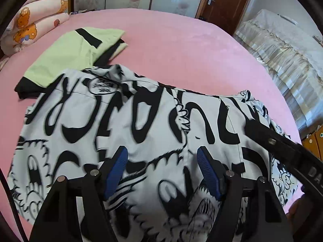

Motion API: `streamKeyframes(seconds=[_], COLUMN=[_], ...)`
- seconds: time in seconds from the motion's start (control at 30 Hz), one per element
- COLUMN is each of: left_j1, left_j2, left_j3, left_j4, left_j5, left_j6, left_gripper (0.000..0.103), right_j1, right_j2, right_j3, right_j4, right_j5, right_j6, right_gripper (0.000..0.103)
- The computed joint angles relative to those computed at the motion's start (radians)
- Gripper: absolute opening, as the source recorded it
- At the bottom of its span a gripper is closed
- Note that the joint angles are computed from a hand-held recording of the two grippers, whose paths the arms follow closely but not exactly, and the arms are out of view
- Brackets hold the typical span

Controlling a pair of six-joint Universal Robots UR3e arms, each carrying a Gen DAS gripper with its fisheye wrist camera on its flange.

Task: Fold large clothes
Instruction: 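Lower the turned jacket onto the bed and flatten it with both grippers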

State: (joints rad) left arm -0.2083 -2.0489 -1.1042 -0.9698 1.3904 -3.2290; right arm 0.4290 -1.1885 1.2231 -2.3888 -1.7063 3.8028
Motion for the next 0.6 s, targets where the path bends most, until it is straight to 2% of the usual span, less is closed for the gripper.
streamKeyframes(seconds=[0.17, 0.3, 0.43, 0.6], left_j1=[-0.035, -0.030, -0.005, -0.002], left_j2=[-0.050, -0.022, 0.021, 0.070], left_j3=[0.006, -0.059, -0.150, -0.263], left_j4=[0.025, 0.048, 0.072, 0.139], left_j5=[0.059, 0.077, 0.053, 0.061], left_j6=[0.020, 0.054, 0.065, 0.051], left_gripper=[0.070, 0.078, 0.084, 0.090], right_j1=[-0.032, -0.042, -0.029, 0.031], right_j2=[0.051, -0.022, -0.133, -0.175], right_j3=[-0.017, 0.130, 0.305, 0.400], right_j4=[0.044, 0.011, -0.027, -0.010], right_j5=[0.016, -0.034, -0.091, -0.152], right_j6=[-0.010, -0.004, 0.013, 0.057], right_gripper=[0.043, 0.040, 0.038, 0.039])
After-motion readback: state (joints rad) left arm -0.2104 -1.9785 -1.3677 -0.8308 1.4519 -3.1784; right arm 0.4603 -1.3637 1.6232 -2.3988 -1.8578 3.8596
